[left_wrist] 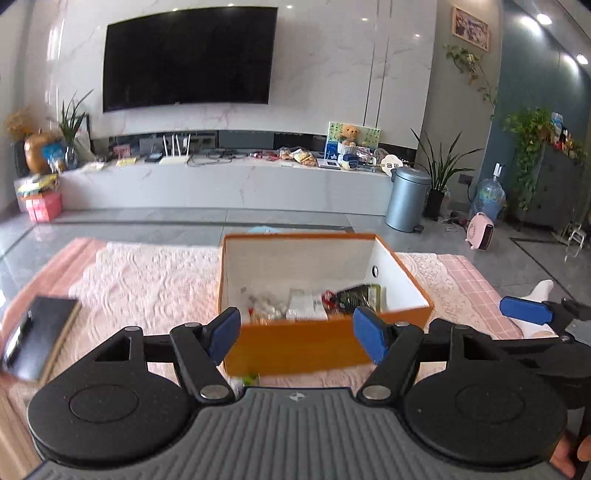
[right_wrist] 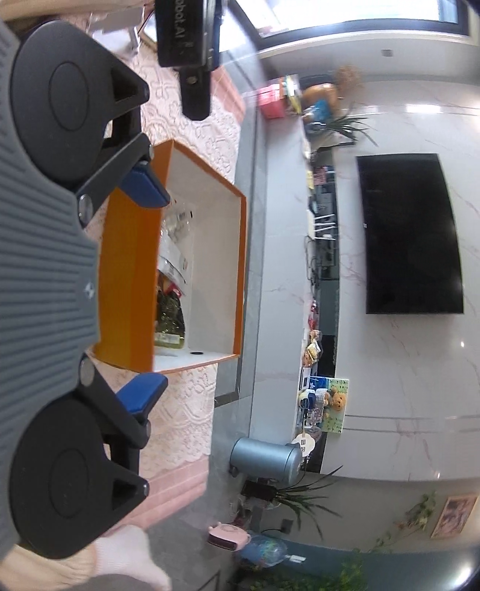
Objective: Organize snacks
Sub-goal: 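Withdraw both tools from the box back toward the remaining snacks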
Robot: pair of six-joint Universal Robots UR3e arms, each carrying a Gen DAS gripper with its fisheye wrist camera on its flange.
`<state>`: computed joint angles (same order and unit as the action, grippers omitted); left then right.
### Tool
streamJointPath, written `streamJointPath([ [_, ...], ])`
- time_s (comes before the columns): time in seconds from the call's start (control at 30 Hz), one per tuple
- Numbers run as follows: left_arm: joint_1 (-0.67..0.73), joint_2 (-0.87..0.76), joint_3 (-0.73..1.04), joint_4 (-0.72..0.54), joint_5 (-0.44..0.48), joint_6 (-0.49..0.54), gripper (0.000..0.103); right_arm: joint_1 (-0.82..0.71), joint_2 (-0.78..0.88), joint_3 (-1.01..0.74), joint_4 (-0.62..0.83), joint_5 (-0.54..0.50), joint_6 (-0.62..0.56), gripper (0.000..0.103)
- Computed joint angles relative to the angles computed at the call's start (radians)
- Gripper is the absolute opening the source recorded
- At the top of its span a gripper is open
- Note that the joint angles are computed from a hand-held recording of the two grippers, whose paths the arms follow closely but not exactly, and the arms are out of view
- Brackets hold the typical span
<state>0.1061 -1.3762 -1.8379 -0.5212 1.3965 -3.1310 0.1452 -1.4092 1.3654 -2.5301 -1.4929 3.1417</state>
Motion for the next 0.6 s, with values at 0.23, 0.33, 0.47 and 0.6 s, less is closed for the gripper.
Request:
streamJointPath([
  [0.23,0.054,0.088,-0.157,0.015,-0.025,0.072,0.081,0.016,-0.154,0.308,-0.187,-0.022,0.071,0.094],
  [0.33,0.070,0.113,-0.227,0.042,-0.030,0.099,0.081,0.040,-0.164,0.385,-0.247,-0.065,0.062,0.094],
  [0.47,0.100,0.120,-0.283,0.035,-0.058,0.120,0.081,0.038,-0.152,0.438,-0.247,-0.041,0.062,0.094],
  [0.6,0.114,0.093,-0.307,0.041,-0.049,0.129,0.081,0.052,-0.112,0.454,-0.249,-0.049,0.050,0.094],
])
